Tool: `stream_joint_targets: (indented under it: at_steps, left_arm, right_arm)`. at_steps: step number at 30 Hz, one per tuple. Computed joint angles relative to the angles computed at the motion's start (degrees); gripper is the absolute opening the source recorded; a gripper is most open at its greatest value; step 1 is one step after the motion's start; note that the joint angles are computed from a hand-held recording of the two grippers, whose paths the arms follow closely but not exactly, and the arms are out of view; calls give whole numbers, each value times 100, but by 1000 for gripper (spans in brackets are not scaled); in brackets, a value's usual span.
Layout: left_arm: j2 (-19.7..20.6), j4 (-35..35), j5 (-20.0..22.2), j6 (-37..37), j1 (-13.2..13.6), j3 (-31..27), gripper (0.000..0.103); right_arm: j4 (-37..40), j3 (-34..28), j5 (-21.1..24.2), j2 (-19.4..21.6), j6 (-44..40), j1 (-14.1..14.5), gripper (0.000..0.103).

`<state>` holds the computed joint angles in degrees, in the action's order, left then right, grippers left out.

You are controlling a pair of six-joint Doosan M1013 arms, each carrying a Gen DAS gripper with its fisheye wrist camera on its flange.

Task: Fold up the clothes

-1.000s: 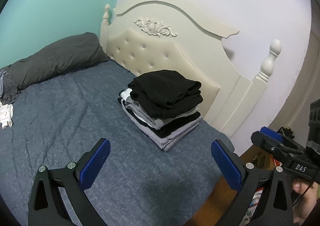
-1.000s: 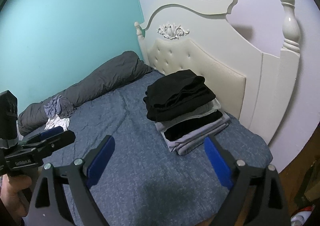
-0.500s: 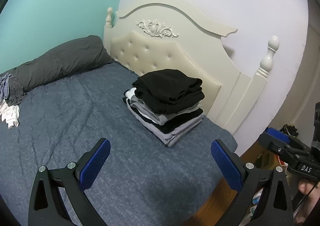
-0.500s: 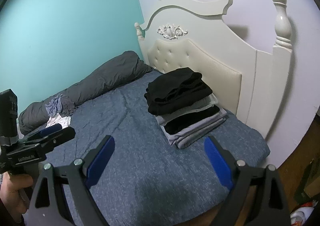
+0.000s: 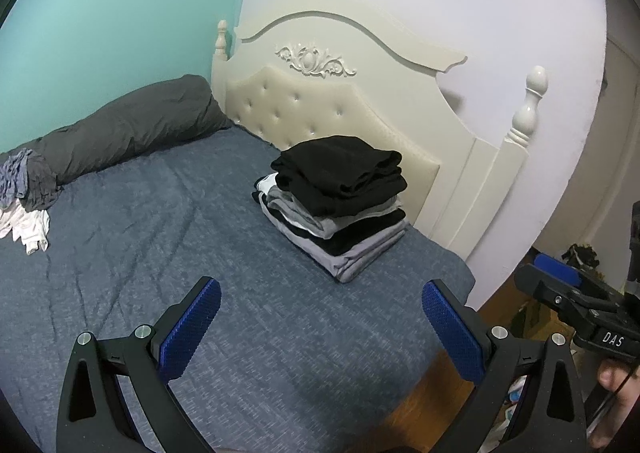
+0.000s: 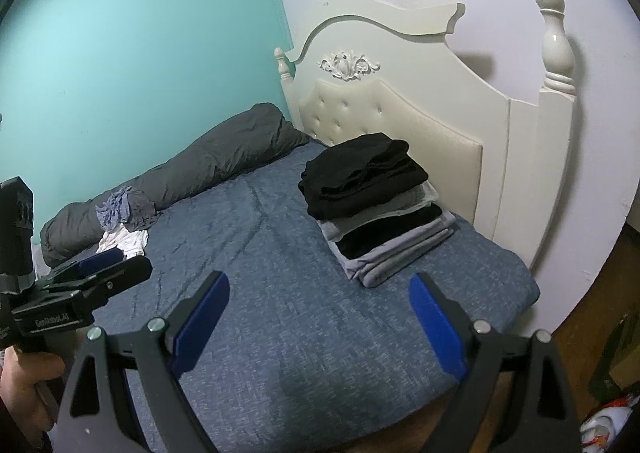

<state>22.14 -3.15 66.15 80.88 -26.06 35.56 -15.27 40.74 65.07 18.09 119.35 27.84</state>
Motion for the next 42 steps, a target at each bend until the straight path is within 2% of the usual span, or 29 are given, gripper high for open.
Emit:
stream_joint_targets:
  at_steps: [23, 42]
  left_arm:
    - [-573, 206, -398, 17, -27, 916, 103]
    - [-742, -30, -476, 109, 25, 1130, 103]
  right_arm:
    - [-232, 331, -135, -197, 147, 260, 93]
    - [-311, 397, -123, -235, 166, 344, 93]
